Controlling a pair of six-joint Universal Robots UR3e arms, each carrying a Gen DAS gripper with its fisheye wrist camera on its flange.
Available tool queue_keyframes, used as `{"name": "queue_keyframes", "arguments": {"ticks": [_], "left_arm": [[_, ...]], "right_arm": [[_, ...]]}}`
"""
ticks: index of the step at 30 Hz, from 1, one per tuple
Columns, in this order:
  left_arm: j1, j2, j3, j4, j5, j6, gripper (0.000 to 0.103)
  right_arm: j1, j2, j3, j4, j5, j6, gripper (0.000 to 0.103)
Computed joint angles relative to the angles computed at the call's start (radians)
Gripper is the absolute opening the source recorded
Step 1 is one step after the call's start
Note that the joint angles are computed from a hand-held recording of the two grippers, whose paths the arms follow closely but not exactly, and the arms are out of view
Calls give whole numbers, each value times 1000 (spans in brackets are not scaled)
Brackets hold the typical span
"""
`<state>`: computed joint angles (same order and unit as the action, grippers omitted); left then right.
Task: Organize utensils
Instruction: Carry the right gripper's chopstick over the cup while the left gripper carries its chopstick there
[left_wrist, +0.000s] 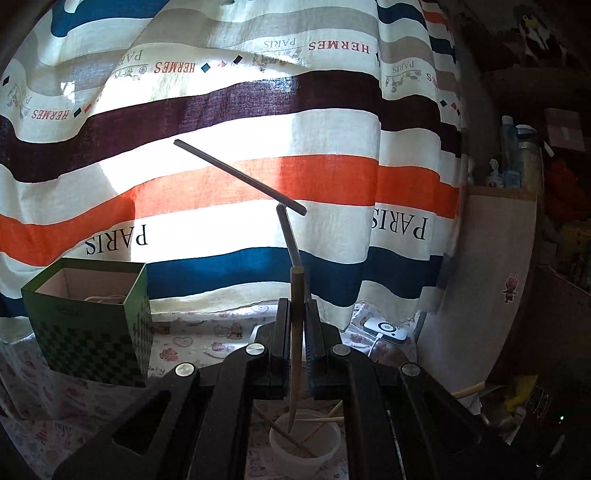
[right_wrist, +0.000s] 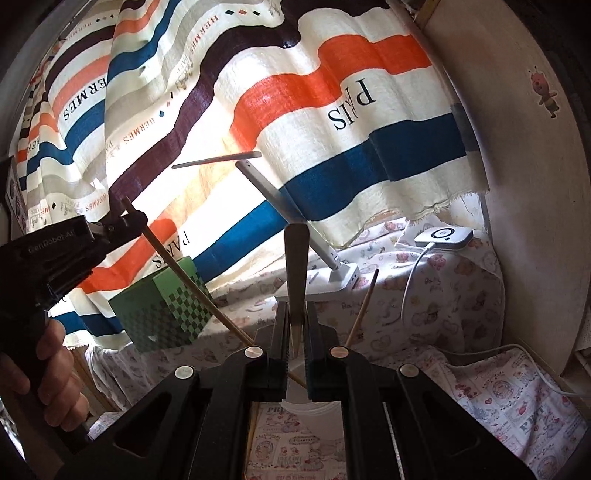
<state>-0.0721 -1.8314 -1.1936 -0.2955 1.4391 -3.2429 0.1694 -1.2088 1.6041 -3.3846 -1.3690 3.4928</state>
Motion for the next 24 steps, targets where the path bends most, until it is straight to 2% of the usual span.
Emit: {"name": "queue_keyframes", "arguments": {"ticks": [4, 15, 24], "left_arm": [[-20, -44, 15, -22, 13, -15, 6], [-34, -153, 16, -29, 53, -29, 6], [-2, -179, -12, -31, 35, -39, 6]], "right_arm": [[-44, 8, -16, 59, 101, 29, 8], [-46, 115, -139, 180, 103, 32, 8], [-38, 180, -197, 195, 83, 55, 8]]}}
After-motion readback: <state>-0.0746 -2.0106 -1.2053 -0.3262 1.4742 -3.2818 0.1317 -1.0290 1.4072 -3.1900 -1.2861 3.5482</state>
